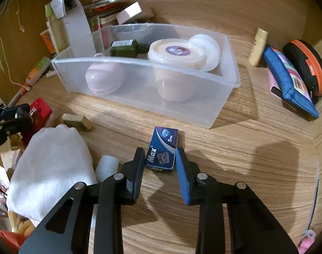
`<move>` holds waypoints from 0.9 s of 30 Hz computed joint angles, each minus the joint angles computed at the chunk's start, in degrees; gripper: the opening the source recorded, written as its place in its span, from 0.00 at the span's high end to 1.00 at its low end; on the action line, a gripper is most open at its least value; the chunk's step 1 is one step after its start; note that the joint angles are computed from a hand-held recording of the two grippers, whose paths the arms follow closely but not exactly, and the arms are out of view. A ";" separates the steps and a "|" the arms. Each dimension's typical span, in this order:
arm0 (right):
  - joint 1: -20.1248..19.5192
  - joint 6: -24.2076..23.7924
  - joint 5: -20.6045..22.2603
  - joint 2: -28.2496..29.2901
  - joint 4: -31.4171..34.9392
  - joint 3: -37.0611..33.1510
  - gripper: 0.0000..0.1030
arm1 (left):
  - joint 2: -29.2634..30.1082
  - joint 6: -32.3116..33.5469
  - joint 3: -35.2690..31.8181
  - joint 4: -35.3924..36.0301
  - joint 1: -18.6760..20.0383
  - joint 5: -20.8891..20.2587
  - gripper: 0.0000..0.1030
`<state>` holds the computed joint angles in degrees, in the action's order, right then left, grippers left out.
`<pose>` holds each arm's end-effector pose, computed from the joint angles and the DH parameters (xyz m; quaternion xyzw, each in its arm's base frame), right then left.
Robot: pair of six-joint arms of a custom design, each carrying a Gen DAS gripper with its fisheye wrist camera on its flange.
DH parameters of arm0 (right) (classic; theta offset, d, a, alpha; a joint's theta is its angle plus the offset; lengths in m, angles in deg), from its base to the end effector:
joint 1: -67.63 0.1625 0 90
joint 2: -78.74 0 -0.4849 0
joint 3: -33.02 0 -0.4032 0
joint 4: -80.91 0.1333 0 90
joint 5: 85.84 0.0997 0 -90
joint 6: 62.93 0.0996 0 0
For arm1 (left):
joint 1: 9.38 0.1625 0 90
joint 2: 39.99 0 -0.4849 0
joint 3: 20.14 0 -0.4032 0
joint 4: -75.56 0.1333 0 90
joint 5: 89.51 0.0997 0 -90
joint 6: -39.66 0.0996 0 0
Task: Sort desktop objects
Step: 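Carry both boxes over the bin and open both tools to drop them in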
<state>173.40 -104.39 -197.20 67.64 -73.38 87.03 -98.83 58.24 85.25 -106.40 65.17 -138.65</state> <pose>0.3374 -0.8376 -0.0687 0.4323 -0.8641 0.1372 0.2181 0.0176 -0.6811 0.3028 0.1241 0.8661 -0.3528 0.3318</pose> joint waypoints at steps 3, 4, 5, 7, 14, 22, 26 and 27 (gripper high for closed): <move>-0.16 1.27 1.66 -0.79 -0.11 0.43 0.74 | -0.08 0.90 -0.32 -1.34 -0.26 -0.47 0.65; -0.20 1.68 2.07 -1.00 0.00 0.43 0.74 | -0.09 1.31 -0.46 -1.88 -0.38 -0.48 0.65; -0.23 2.02 2.47 -1.28 -0.18 0.59 0.74 | -0.13 1.70 -0.65 -2.33 -0.45 -0.65 0.65; -0.31 2.48 3.32 -2.14 -1.19 1.46 0.74 | -0.21 2.13 -1.07 -2.83 -0.56 -0.85 0.65; -0.46 3.39 6.45 -5.58 -4.27 5.30 0.74 | 0.32 4.45 -3.39 -5.35 -0.61 -1.14 0.65; -0.06 3.49 8.85 -7.10 -8.35 6.22 0.74 | 1.59 4.77 -7.51 -4.15 0.09 -2.78 0.65; 0.06 3.55 8.97 -6.19 -8.10 3.83 0.74 | 2.42 4.51 -9.65 -2.45 0.60 -3.63 0.65; 0.05 3.72 8.94 -5.58 -7.30 2.46 0.74 | 2.65 4.39 -10.23 -1.82 0.75 -3.82 0.65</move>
<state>173.44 -100.67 -188.26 62.06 -80.68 89.49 -96.17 62.63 75.02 -108.22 65.93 -142.47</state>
